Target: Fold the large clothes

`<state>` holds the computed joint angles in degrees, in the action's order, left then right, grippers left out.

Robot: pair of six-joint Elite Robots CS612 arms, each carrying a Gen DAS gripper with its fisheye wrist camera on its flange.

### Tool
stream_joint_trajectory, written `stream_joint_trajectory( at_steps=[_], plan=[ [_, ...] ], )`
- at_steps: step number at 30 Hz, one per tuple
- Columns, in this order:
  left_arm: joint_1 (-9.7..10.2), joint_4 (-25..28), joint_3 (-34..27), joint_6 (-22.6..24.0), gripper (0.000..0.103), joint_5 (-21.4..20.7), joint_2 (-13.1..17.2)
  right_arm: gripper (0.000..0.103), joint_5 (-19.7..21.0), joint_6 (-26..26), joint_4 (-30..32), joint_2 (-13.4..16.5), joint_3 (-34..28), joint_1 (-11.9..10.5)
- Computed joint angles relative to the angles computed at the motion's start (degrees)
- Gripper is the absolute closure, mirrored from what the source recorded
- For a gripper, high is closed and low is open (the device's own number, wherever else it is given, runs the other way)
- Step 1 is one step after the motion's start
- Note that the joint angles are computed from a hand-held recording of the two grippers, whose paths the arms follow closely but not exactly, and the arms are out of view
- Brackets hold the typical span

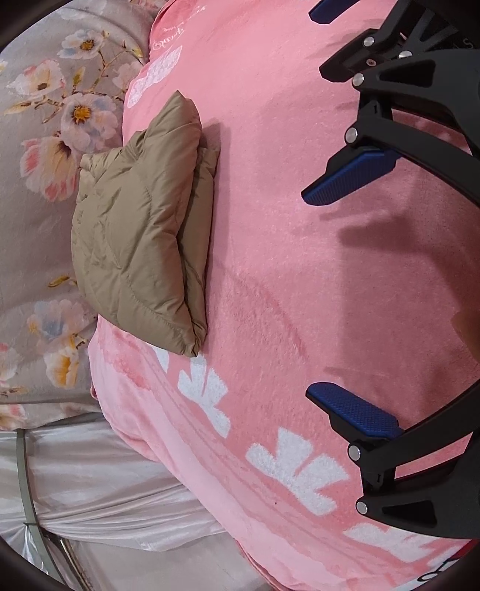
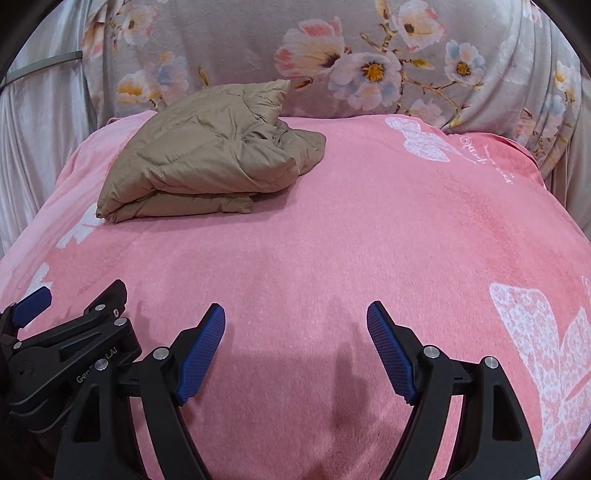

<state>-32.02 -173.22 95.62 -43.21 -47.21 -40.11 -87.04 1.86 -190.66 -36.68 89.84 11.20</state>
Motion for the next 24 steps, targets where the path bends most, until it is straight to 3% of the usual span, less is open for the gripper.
stream_joint_trajectory(
  at_steps=[24],
  plan=[
    [-0.02, 1.96, -0.37, -0.59, 0.009, 0.78, 0.06, 0.026, -0.89, -0.88, -0.33, 0.08, -0.01, 0.26]
  ],
)
